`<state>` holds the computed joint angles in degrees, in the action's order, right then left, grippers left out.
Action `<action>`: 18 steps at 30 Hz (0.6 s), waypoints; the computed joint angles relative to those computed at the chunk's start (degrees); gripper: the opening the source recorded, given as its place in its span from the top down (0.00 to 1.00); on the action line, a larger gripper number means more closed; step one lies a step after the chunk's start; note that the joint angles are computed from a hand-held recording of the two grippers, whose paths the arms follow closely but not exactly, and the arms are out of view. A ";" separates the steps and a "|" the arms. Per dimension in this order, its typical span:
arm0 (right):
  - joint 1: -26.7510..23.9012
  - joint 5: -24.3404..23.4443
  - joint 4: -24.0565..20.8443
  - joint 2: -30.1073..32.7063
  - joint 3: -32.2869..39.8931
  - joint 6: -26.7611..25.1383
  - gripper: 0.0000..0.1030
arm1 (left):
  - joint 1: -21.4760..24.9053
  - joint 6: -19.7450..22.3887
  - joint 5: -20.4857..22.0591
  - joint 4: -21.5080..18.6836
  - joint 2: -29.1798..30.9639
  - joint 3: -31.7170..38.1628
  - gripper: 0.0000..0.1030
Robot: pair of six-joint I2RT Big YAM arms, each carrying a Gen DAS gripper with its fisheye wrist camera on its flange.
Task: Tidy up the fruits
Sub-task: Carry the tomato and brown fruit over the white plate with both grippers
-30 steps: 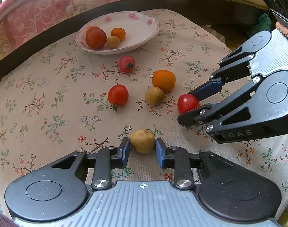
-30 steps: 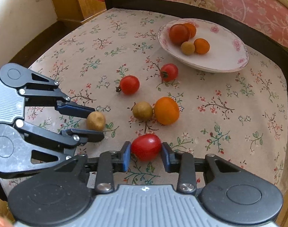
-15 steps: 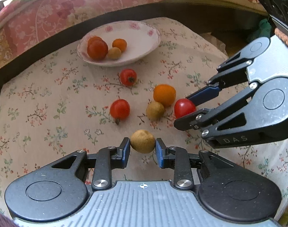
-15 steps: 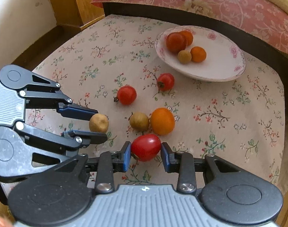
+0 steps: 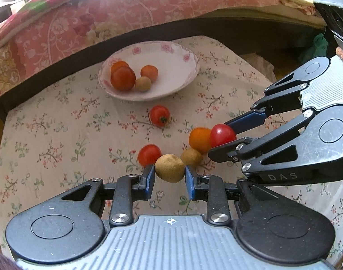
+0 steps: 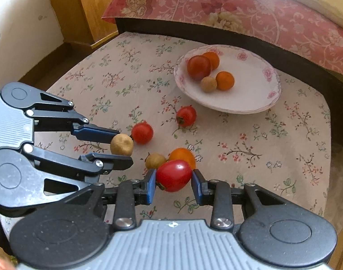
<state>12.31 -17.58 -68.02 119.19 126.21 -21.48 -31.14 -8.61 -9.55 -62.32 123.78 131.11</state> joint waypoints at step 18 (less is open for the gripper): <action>-1.32 0.54 0.99 3.84 8.78 5.02 0.65 | 0.85 0.41 -1.19 -7.96 11.04 21.93 0.65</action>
<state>10.99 -17.03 -67.04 123.03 134.99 -16.46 -30.29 -8.20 -10.74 -70.28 134.82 153.04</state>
